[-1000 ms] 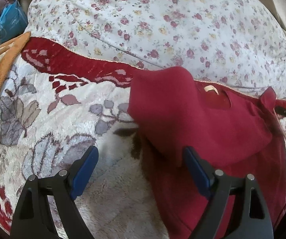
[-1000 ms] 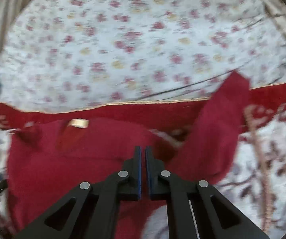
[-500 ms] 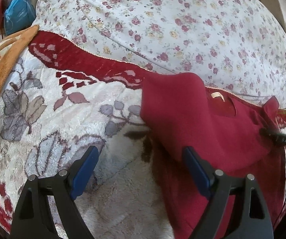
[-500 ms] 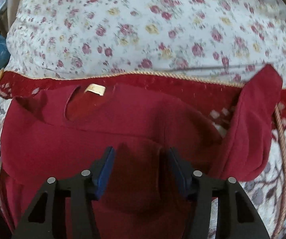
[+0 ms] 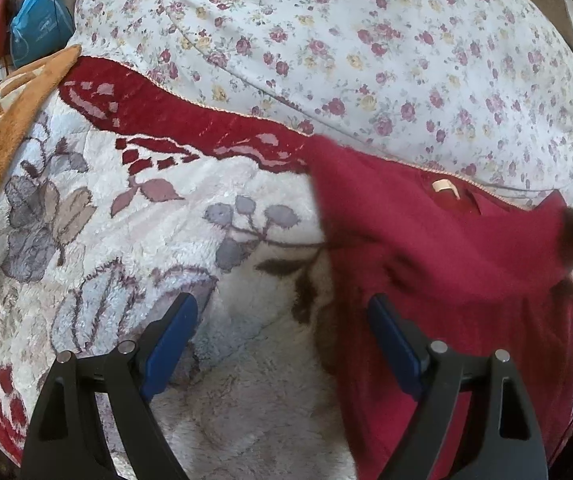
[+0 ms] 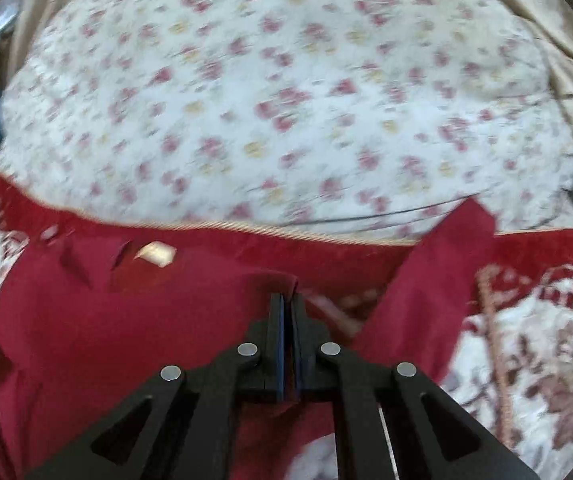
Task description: Fold small clothes
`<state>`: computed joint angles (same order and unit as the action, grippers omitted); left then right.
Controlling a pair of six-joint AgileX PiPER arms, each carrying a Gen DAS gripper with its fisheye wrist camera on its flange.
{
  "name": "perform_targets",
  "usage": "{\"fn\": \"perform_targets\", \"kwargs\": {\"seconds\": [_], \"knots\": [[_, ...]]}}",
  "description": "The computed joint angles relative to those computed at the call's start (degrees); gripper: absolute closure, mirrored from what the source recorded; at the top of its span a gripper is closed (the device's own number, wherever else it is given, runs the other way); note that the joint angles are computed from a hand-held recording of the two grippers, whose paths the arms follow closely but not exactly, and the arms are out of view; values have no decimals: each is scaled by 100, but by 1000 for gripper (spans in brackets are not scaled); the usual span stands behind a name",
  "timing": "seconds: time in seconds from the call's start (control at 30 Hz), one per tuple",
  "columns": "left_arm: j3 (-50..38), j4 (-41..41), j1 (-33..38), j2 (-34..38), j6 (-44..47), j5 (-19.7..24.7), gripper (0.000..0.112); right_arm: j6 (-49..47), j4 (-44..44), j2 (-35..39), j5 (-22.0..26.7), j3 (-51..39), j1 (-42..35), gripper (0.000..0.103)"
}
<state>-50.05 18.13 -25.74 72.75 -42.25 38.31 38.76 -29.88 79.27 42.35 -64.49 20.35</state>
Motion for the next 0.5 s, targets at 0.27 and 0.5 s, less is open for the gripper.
{"fn": "perform_targets", "kwargs": {"seconds": [0.27, 0.5], "knots": [[-149, 105, -151, 283, 1, 64, 26, -525, 1188, 69, -388, 119, -414, 37], [-432, 824, -385, 777, -590, 185, 26, -1770, 2530, 356, -355, -447, 714, 30]]}}
